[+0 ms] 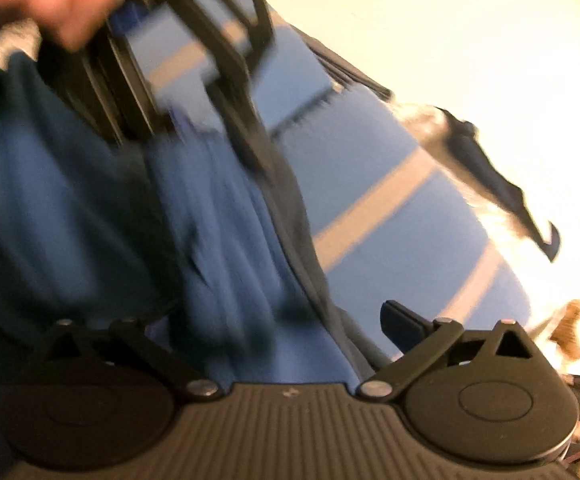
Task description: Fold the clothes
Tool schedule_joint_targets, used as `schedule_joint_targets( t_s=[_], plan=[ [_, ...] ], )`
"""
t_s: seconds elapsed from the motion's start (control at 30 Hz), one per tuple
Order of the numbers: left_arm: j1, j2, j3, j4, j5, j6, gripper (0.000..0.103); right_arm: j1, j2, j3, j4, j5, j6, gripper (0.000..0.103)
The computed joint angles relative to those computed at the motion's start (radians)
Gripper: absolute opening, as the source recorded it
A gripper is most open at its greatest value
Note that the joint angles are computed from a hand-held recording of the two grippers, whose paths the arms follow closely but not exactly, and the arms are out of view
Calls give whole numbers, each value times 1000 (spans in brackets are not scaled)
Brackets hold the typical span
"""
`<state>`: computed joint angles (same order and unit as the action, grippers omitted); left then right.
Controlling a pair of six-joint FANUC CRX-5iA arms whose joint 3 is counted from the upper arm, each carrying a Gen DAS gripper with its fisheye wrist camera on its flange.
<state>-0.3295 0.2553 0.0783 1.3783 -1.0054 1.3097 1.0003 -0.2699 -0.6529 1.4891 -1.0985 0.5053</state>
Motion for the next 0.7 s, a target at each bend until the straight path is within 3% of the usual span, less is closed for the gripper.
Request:
schedule_joint_targets(
  t_s=[0.2,0.37,0.5,0.6,0.7],
  plan=[
    [-8,-52,-82,207,94,-132,17,-59,65,63,-44,-185,-81,103],
    [-10,-87,-122,321,183,-179,17,-157,62,124,-139,-233,-191,103],
    [6,-88,-117,317,209,-163,17,-259,-41,141,-270,-51,-269,103],
    [0,-88,-118,318,231,-159,17,-324,-69,212,-421,61,-144,103],
    [-2,-94,-122,318,245,-162,16,-412,-54,355,-684,137,85,103]
  ],
)
